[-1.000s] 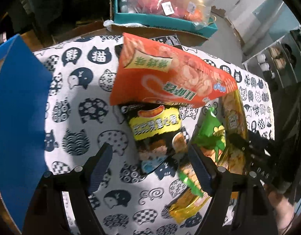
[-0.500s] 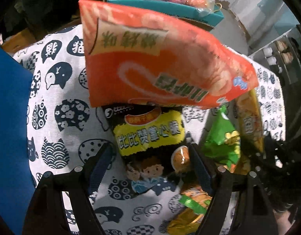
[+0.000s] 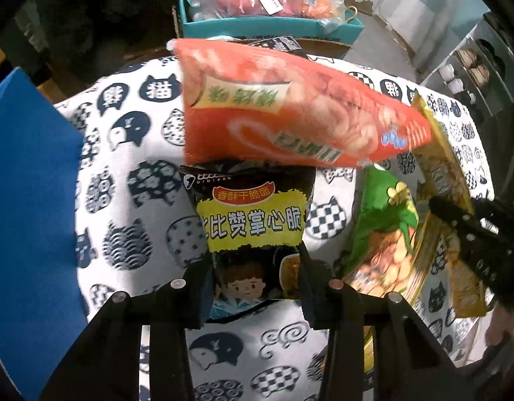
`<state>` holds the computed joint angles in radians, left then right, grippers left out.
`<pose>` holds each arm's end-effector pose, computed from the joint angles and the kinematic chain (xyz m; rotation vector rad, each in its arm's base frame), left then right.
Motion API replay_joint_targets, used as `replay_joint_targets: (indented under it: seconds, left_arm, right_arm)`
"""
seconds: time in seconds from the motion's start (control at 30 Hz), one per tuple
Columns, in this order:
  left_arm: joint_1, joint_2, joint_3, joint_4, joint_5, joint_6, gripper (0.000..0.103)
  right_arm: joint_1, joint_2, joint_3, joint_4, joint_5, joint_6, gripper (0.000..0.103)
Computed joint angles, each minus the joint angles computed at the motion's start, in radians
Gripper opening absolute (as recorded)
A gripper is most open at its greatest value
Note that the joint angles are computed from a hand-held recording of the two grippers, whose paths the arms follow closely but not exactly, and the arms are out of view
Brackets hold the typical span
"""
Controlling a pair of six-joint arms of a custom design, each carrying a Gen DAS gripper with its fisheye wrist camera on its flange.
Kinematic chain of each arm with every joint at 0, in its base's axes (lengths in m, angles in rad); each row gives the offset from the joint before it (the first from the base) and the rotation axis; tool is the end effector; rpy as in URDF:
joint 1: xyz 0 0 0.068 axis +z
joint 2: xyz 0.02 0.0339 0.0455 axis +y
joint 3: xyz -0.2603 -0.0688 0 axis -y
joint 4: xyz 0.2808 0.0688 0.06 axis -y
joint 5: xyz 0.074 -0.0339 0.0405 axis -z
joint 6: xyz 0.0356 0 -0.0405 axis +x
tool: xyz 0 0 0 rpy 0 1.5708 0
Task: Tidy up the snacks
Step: 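Lift both held packs and carry them over the cardboard box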
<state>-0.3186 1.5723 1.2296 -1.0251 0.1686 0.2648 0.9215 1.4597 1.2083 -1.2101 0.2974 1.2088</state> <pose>0.3087 -0.1081 0.2291 0.8676 2.8015 -0.2558 0.1835 0.2245 0.2531 0.4278 2.7958 -0.0699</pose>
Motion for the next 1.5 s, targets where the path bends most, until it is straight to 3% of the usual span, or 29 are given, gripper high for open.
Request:
replay_joint_targets:
  seconds: [0.63, 1.5]
  left_arm:
    - [0.164, -0.212, -0.027, -0.107, 0.018, 0.196, 0.041]
    - [0.385, -0.282, 0.145, -0.207, 0.155, 0.345, 0.041]
  right_arm:
    - [0.139, 0.057, 0.249, -0.199, 0.099, 0.134, 0.026]
    - [0.188, 0.305, 0.698, -0.301, 0.181, 0.074, 0.026]
